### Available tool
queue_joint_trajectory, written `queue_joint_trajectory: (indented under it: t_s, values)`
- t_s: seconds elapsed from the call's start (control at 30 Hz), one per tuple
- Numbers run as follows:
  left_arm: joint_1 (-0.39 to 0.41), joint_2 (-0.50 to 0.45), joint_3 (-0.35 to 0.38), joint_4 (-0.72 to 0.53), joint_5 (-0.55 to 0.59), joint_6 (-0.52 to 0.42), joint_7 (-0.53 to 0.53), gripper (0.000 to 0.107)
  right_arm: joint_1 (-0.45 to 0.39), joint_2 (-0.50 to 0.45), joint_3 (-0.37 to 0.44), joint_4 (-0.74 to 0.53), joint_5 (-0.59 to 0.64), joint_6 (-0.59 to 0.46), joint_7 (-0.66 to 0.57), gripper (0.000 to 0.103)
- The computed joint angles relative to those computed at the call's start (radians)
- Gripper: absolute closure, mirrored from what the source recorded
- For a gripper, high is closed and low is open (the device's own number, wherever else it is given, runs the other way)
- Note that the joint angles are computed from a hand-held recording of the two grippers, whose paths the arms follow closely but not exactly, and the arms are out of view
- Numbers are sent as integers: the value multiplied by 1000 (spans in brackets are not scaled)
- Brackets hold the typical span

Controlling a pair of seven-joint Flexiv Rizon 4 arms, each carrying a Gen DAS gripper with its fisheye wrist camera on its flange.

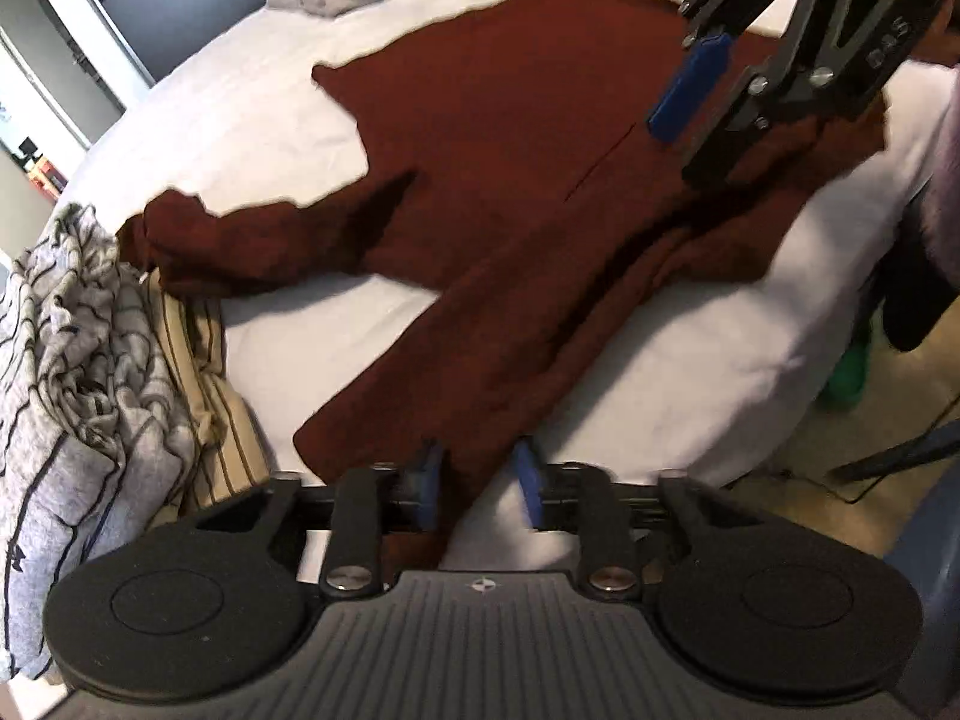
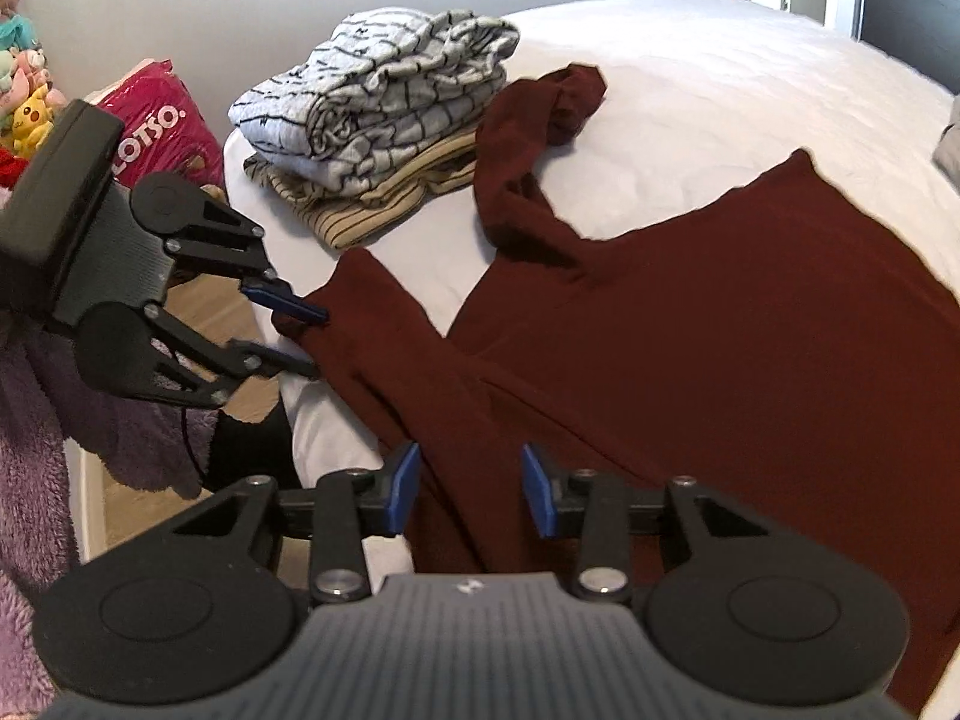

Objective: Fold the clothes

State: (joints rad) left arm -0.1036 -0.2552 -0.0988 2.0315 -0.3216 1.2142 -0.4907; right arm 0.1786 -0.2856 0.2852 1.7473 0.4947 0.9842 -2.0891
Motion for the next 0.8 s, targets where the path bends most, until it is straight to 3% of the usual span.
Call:
queue_joint_trajectory:
  t_s: [0.03, 0.07, 0.2, 0.3, 0.4, 0.47, 0.53, 0.6, 0.67, 0.77, 0.8]
  values:
    - [1, 3, 0, -3, -4, -16, -3, 104, -7, -7, 3, -14, 9, -30, -7, 90]
    - [9, 13, -7, 2, -23, -30, 14, 105, -16, -11, 6, -28, 19, -67, -16, 96]
    - [23, 69, -12, 32, -106, -94, 98, 105, -35, 3, 12, -57, 59, -170, -84, 99]
    - [10, 91, 17, 35, -70, -164, 117, 105, -28, 14, 1, -61, 57, -238, -117, 99]
    - [4, 98, 38, 18, -1, -272, 134, 105, -16, 29, -12, -37, 58, -225, -142, 94]
    - [-6, 99, 47, 24, 38, -271, 137, 105, -8, 38, -19, -21, 61, -182, -148, 89]
    - [-8, 99, 57, 16, 69, -284, 112, 103, 5, 38, -24, -9, 59, -118, -143, 51]
    - [4, 99, 52, 11, 12, -303, 121, 102, 6, 38, -19, -5, 67, -85, -157, 51]
    - [19, 115, 39, 25, -120, -313, 156, 94, 13, 34, -14, 6, 54, -62, -177, 52]
    - [16, 122, 27, 50, -304, -235, 173, 73, 19, 25, 0, 29, 40, -24, -235, 56]
    - [10, 120, 24, 57, -339, -200, 176, 65, 19, 20, 4, 31, 34, -30, -252, 64]
